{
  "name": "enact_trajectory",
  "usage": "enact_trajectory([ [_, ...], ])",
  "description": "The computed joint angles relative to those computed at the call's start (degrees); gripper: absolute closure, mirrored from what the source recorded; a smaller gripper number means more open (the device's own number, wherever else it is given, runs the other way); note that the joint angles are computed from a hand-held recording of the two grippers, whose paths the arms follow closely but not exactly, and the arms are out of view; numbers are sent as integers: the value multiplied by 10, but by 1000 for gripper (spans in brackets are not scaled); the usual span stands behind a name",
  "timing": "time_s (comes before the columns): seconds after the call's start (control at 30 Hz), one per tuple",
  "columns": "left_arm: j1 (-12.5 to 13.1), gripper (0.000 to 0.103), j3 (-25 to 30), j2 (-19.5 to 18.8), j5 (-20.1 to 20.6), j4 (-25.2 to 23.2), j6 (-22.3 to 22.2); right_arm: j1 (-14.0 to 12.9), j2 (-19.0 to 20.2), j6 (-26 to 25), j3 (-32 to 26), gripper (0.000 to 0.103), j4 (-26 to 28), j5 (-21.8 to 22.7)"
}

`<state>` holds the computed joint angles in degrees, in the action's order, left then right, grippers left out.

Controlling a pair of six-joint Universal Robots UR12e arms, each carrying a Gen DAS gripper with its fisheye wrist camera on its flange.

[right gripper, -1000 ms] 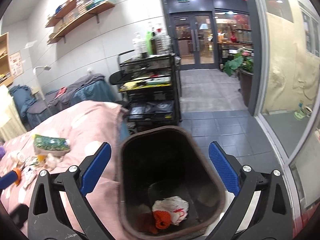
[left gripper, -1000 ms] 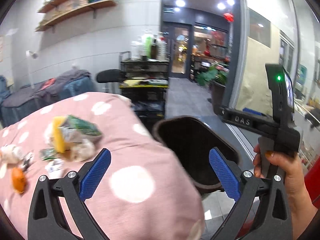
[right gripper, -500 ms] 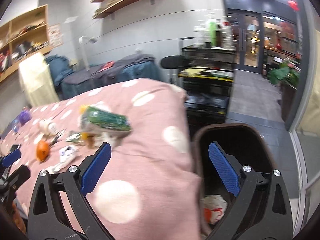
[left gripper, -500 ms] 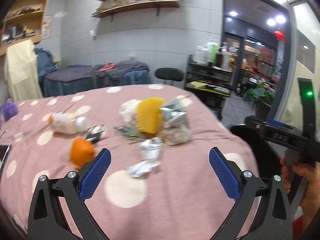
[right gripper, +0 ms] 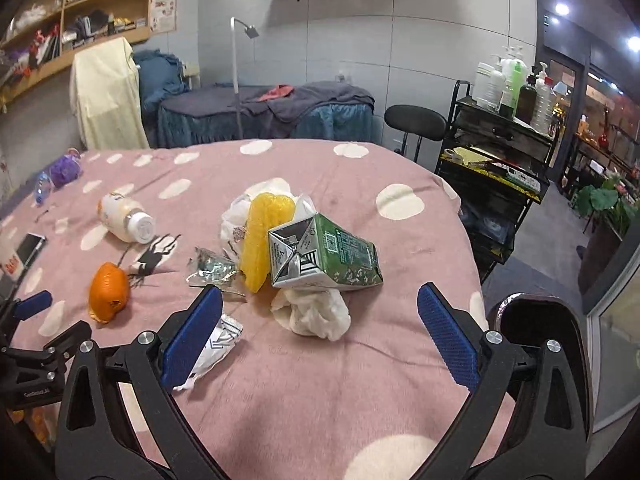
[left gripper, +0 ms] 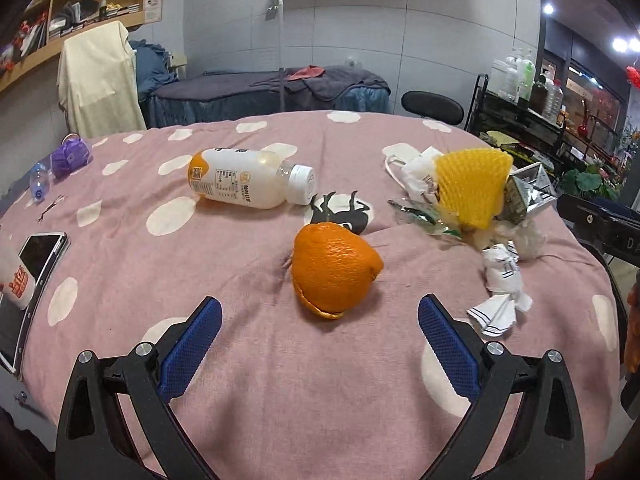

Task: Collect trash
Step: 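Grasp the orange with the left gripper while the right grasps the drink carton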

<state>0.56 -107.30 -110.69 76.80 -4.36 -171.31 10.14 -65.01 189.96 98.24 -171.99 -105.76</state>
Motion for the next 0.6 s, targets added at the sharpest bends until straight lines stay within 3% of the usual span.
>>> enact_trajectory([
  [0.17,-2,6,28,-15,2,-41,13,8,37,-13,-60,7,81,-55],
  [0.33,-6,6,57,-30,-13,-92,16,0,53,3,-88,37,126,-44],
  [0.4,-8,7,66,-35,-11,-110,15,-2,54,2,-86,40,113,-44],
  [0.5,-6,15,69,-37,-21,-116,4,-6,48,-6,-69,48,68,-40],
  [0.6,-5,35,69,-38,-24,-115,-7,-18,37,-5,-49,49,32,-6],
])
